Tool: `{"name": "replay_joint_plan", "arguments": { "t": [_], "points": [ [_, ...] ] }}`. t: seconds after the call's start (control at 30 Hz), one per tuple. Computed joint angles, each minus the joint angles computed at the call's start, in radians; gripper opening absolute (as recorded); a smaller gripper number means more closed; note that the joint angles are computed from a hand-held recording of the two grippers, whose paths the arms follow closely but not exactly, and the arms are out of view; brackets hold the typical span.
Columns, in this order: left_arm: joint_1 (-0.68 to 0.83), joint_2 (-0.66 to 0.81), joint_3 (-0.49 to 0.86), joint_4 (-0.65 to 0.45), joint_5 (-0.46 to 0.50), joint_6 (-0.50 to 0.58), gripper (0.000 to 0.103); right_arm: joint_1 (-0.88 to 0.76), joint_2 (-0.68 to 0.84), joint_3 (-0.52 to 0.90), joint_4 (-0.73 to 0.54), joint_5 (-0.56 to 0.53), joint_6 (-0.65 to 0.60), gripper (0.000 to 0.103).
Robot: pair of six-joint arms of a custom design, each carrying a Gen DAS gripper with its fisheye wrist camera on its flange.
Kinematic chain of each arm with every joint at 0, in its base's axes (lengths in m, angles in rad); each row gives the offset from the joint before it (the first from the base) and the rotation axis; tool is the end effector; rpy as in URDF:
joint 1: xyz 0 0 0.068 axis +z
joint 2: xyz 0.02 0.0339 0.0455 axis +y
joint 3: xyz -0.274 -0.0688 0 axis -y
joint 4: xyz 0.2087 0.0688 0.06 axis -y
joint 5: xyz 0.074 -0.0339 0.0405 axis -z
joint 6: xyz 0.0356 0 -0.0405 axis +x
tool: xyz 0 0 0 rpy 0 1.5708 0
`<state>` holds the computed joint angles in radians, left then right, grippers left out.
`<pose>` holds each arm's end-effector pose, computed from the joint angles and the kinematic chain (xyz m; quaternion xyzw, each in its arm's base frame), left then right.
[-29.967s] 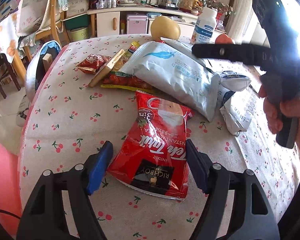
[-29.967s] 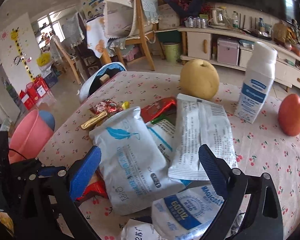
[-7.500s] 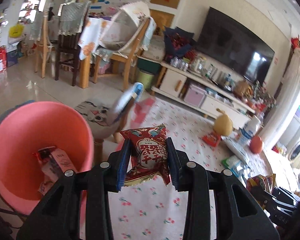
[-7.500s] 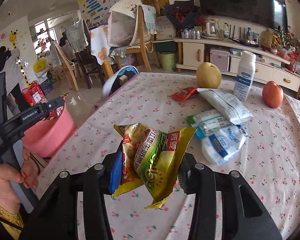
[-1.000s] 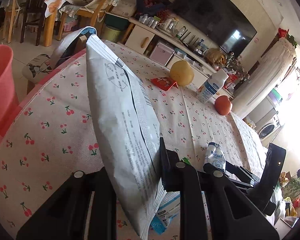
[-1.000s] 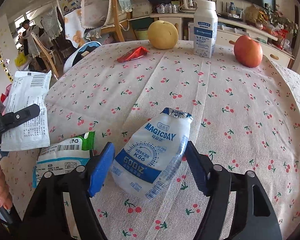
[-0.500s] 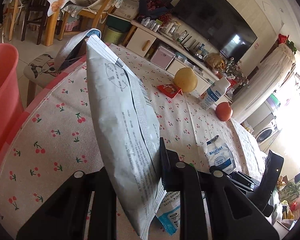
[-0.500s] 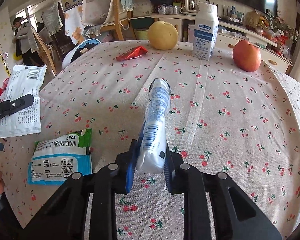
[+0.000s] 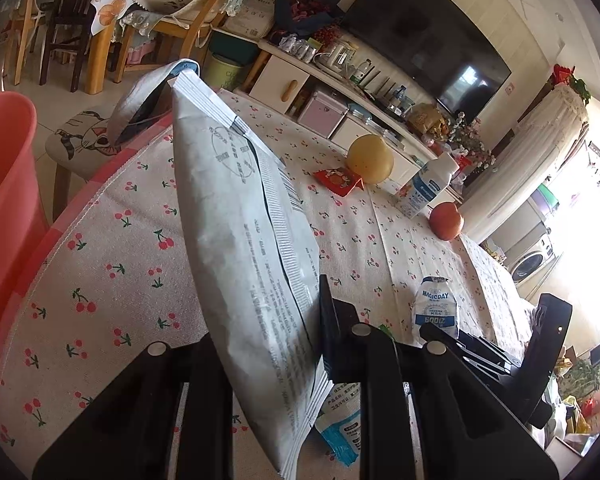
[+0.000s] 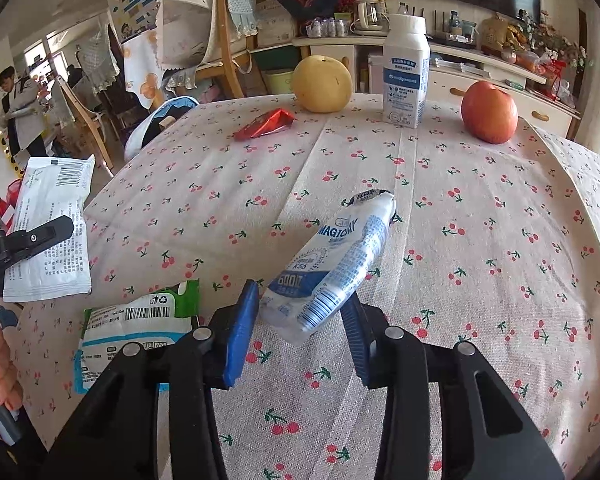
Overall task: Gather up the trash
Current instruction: 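Carry white paper bag with left tool and Magicday bag with right tool to bucket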
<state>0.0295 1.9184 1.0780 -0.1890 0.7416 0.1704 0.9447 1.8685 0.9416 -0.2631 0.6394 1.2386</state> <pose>0.3495 -0.0137 0.1698 0.1599 0.8890 -0.3226 0.2828 0.1999 0.2402 0.1493 0.1953 0.9134 0.0172 0.3567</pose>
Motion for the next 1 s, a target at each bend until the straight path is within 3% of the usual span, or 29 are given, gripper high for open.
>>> {"name": "replay_joint_plan", "arguments": {
  "t": [0.37,0.43,0.47,0.57,0.67,0.8,1.0],
  "points": [
    [0.008,0.010,0.022,-0.039,0.019,0.021,0.022,-0.029,-0.116,-0.185,0.201,-0.013,0.159,0.047],
    [0.010,0.012,0.026,-0.042,0.021,0.025,0.022,-0.027,-0.116,-0.191,0.199,-0.005,0.176,0.032],
    [0.012,0.013,0.029,-0.045,0.023,0.031,0.022,-0.024,-0.117,-0.195,0.203,0.001,0.183,0.032],
    [0.021,0.012,0.032,-0.049,0.031,0.041,0.022,-0.013,-0.114,-0.175,0.182,0.019,0.176,0.028],
    [0.038,0.015,0.050,-0.068,0.052,0.042,0.022,0.002,-0.110,-0.127,0.128,0.049,0.164,0.018],
    [0.059,0.013,0.059,-0.081,0.078,0.045,0.022,0.032,-0.069,0.012,-0.037,0.101,0.124,0.018],
    [0.093,-0.001,0.070,-0.081,0.100,0.045,0.022,0.064,-0.017,0.158,-0.125,0.136,0.068,0.018]
  ]
}}
